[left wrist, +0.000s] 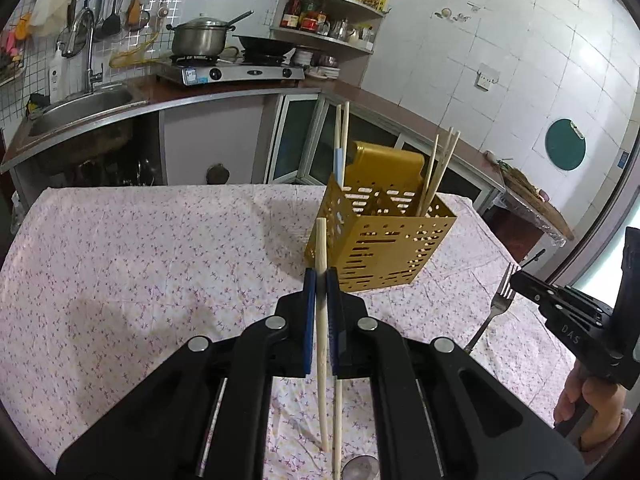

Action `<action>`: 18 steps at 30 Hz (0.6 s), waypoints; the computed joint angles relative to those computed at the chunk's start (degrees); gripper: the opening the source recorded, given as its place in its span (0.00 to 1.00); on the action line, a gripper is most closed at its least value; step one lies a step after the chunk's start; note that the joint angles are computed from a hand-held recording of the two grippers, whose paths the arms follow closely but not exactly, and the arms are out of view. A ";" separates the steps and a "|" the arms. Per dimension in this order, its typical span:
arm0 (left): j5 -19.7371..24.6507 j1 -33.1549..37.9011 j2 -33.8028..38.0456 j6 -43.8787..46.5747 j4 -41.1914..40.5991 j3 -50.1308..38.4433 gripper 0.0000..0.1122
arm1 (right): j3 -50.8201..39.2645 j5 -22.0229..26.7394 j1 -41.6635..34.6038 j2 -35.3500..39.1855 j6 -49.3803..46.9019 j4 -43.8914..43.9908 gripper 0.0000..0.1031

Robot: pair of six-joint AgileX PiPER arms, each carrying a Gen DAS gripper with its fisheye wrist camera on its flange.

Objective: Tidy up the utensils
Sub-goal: 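Lift the fork and chopstick with both tools and carry them over the yellow holder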

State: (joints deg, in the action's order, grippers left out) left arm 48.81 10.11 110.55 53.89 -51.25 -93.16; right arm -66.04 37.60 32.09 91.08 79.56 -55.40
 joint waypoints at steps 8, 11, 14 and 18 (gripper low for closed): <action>-0.65 -0.40 -2.69 0.19 0.25 -0.47 0.04 | -3.98 3.58 -0.08 -0.16 -1.88 -1.74 0.02; -0.62 -1.16 -3.40 -1.33 1.19 -2.39 0.04 | -7.13 5.51 -0.27 -0.27 -4.59 -1.34 0.02; -0.81 -2.44 -3.83 -3.31 2.81 -5.12 0.04 | -11.71 8.65 -0.25 0.05 -8.51 -1.06 0.02; -2.92 -5.28 -3.89 -7.12 6.61 -9.60 0.04 | -18.60 12.63 -0.49 1.48 -13.46 -1.69 0.02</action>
